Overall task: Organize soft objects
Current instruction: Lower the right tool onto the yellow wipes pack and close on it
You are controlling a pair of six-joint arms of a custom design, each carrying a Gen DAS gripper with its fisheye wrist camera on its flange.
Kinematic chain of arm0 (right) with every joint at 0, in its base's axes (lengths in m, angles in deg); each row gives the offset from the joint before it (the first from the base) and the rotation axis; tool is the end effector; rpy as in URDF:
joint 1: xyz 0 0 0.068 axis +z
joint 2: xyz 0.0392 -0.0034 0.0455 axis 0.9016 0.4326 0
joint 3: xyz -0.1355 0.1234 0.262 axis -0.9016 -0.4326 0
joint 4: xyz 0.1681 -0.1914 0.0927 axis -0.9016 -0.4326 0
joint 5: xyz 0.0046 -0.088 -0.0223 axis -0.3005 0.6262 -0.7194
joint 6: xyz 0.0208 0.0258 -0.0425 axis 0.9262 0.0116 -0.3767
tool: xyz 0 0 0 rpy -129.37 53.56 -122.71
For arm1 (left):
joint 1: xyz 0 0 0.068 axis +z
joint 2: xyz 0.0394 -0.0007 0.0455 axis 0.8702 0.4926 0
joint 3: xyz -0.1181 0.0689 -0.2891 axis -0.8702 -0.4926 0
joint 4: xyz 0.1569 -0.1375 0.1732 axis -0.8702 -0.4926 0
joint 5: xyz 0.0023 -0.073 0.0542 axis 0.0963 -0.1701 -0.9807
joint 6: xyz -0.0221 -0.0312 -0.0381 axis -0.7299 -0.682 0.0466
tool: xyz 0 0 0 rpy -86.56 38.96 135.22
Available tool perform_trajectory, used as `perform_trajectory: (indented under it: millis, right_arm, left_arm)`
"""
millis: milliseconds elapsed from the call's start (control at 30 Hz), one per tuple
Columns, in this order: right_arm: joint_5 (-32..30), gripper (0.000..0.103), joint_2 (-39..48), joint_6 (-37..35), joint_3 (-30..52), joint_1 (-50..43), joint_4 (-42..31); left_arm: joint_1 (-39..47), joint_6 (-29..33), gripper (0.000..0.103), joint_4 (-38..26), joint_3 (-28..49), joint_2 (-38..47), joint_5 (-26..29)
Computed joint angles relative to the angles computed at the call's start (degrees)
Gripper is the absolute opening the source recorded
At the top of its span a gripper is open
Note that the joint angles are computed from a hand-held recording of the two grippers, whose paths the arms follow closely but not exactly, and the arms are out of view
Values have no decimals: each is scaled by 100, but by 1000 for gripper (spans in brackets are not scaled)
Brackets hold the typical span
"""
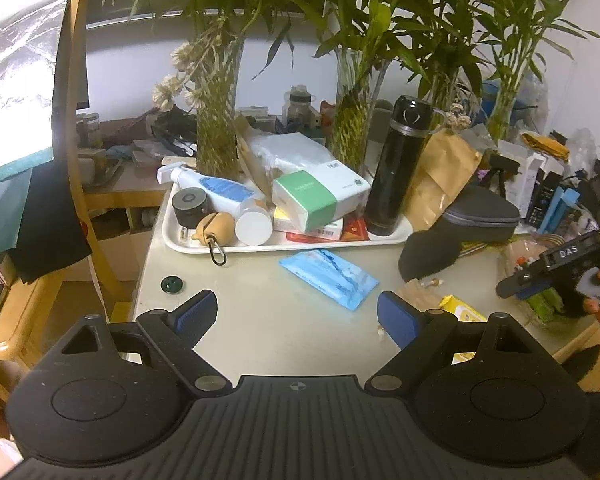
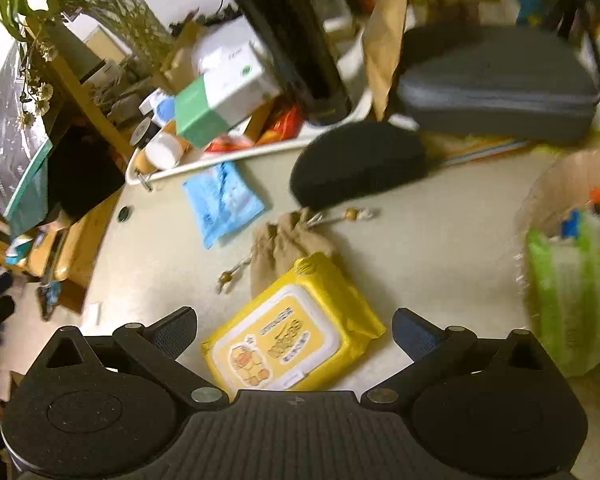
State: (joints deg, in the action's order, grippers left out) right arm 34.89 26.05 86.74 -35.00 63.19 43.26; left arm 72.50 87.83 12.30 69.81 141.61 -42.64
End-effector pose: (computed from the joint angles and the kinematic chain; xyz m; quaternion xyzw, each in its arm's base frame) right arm 0.2331 0.0087 0.1595 0.1119 0.9462 0.2202 0.2093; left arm 0.2273 0.0282 0.2031 0.2102 0.8755 -0.1443 0.4104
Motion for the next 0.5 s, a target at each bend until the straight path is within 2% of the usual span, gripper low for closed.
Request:
perform_trajectory:
  millis: [267, 500]
  right_arm:
    - [-553, 103, 1192, 102, 603, -213, -459]
    - [-1093, 103, 2230, 565, 1104, -400, -763]
  left_arm:
    - [-45, -87, 88, -342, 225, 250, -10]
    - [-46, 74, 88, -522, 254, 242, 155]
